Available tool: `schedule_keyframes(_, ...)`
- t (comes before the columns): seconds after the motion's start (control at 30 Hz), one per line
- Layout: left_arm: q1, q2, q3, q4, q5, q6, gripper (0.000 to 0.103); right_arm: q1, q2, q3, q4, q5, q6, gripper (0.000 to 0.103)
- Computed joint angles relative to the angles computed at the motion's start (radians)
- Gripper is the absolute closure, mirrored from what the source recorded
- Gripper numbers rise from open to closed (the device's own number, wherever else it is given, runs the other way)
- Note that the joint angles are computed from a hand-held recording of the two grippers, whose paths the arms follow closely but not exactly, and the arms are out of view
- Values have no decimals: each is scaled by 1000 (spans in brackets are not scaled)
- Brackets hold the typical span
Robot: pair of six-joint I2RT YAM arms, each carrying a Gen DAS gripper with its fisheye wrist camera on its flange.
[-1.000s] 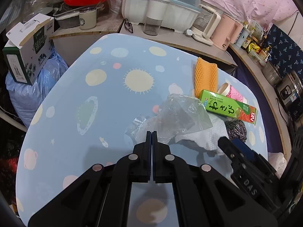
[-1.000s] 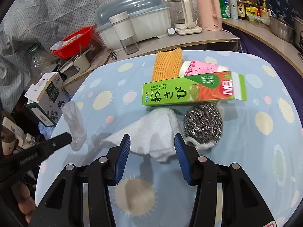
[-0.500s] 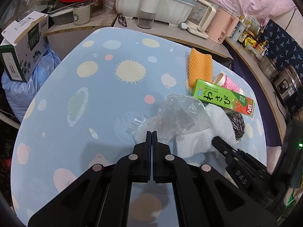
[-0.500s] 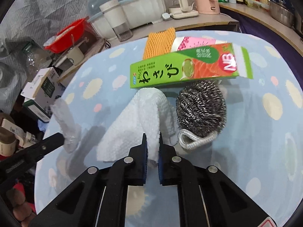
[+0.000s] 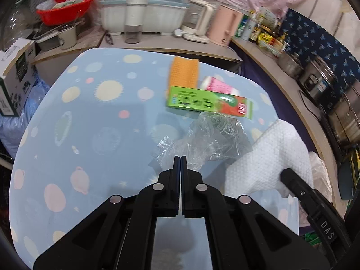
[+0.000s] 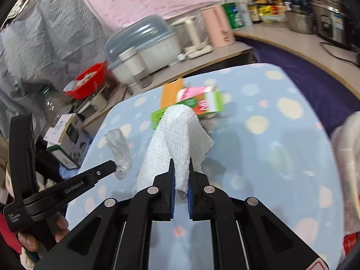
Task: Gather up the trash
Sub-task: 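Carry the plastic bag and paper towel into the bin and open both tools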
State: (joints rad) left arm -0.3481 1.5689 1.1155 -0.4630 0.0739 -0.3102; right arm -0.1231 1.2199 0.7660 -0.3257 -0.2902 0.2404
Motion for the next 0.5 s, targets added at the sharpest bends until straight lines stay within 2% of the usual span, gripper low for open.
schedule_keyframes(0.27, -231, -10, 32, -16, -80, -49, 103, -348, -177, -64, -138, -106, -158, 94)
schedule_keyframes(0.5, -424, 64, 127, -37, -153, -85, 103, -733, -163, -47, -232, -277, -347, 94)
